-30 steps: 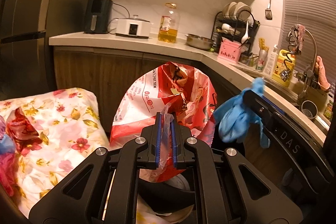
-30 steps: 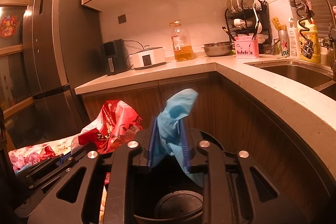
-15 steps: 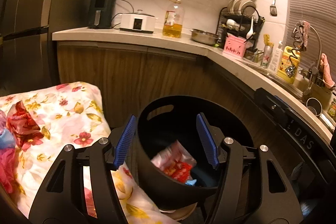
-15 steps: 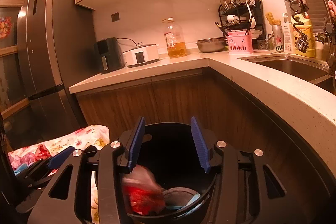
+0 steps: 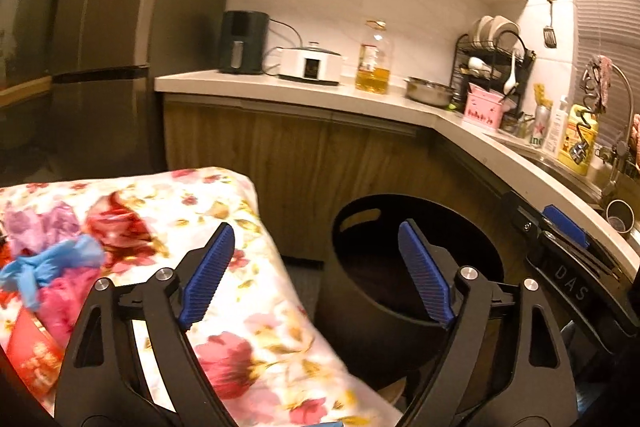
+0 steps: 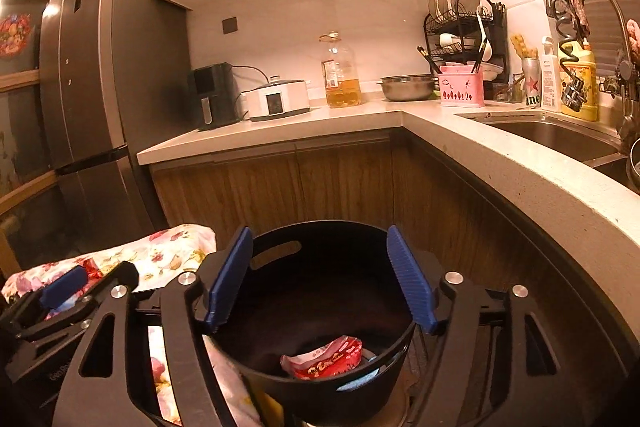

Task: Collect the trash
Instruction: 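Move both open tools back over the table toward the red cup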

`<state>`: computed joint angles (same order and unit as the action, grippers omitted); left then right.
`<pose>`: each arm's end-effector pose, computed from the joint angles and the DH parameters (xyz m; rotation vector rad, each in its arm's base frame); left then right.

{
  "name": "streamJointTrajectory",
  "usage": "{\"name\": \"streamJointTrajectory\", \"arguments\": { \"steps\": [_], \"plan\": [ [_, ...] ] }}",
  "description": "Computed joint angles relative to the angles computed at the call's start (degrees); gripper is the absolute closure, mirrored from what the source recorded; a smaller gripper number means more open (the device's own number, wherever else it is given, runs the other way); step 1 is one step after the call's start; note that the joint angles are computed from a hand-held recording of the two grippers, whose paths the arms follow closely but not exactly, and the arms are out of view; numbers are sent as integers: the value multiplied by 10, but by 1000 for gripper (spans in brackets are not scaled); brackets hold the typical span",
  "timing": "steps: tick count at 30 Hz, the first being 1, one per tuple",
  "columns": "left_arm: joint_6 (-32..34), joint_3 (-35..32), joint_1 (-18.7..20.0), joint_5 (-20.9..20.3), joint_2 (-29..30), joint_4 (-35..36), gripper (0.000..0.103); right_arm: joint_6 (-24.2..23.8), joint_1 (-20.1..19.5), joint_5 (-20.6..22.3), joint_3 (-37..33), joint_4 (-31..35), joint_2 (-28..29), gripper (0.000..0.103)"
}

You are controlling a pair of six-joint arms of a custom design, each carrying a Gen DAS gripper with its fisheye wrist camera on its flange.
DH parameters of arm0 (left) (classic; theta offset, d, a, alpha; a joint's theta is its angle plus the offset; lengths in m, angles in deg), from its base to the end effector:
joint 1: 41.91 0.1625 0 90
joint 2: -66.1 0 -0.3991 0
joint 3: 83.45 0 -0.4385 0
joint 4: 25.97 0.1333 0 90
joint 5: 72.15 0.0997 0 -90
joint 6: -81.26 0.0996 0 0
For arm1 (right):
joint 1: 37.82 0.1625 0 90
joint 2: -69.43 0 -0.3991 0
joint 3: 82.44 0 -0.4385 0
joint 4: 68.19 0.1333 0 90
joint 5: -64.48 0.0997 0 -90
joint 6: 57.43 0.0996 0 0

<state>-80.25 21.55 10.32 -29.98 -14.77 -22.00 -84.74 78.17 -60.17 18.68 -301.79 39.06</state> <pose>-0.1275 -0.5028 0.2578 0.5022 2.1346 -1.4103 0.3304 -0.5027 0.0214 0.5088 -2.0893 1.5388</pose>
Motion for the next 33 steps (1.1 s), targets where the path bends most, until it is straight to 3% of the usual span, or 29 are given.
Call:
{"name": "streamJointTrajectory", "arguments": {
  "steps": [10,22,33],
  "plan": [
    [8,75,-47,-75,-96,-3,14,-20,43,-42,13,-32,8,18],
    [17,168,-106,-176,-246,6,13,-28,97,-69,26,-51,27,16],
    [128,249,-127,-266,-420,-51,13,7,128,-50,24,-41,63,16]
  ]
}}
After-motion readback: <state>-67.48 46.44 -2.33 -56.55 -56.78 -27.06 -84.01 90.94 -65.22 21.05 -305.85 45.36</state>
